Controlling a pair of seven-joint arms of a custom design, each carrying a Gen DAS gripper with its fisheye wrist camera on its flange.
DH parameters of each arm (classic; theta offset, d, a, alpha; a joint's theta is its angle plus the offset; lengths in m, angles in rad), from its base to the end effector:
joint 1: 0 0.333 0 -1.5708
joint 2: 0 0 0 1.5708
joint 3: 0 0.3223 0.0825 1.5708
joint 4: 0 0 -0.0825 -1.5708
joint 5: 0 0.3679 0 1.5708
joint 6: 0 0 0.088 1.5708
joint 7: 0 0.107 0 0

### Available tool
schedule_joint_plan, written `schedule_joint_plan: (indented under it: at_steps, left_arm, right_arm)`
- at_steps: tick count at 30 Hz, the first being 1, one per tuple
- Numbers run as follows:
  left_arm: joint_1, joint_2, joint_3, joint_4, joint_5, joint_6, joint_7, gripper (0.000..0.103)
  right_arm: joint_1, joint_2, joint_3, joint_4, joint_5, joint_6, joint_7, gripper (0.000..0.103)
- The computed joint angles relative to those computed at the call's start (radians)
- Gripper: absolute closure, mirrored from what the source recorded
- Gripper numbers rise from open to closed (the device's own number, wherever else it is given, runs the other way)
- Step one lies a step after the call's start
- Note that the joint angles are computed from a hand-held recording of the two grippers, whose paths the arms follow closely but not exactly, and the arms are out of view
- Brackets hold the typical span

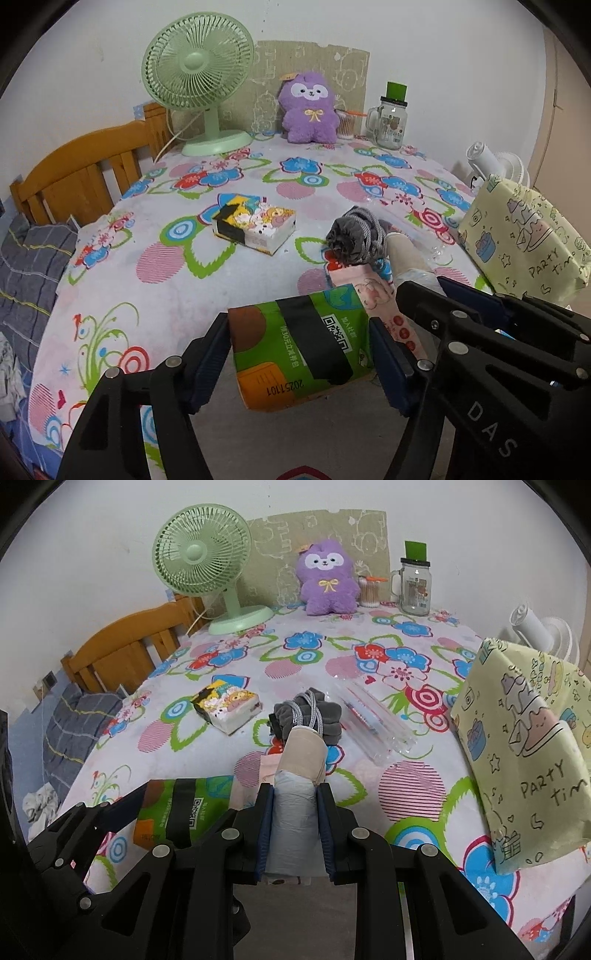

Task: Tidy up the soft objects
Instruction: 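Grasp the green tissue pack with the left tool, then carry the green tissue pack and grey towel over the box with both tools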

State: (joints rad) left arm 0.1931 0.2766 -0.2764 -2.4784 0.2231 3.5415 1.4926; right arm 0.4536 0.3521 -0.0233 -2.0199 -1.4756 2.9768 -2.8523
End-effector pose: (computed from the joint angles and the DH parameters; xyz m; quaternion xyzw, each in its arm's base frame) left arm 0.5144 -0.0673 0.3037 -0.5805 0.7143 -0.3177 0.2276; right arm 0.5089 0.3103 0.3182 -0.6501 0.6606 -0.2093 0.3118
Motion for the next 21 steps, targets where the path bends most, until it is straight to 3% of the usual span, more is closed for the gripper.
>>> schedule_joint_plan:
  at_steps: [14,21]
  left_arm:
    - [-0.057,-0.100,0.028,-0.008,-0.035,-0.024,-0.023,0.029]
    - [-0.141,-0.145,0.068,-0.003,-0.123,-0.047,0.029,0.029]
  right_arm:
    - [-0.014,-0.088,0.014,-0.023,0.067,-0.025,-0.115,0.076]
    - [-0.041,-0.135,0.019,-0.041,0.084,-0.015,-0.166,0.076]
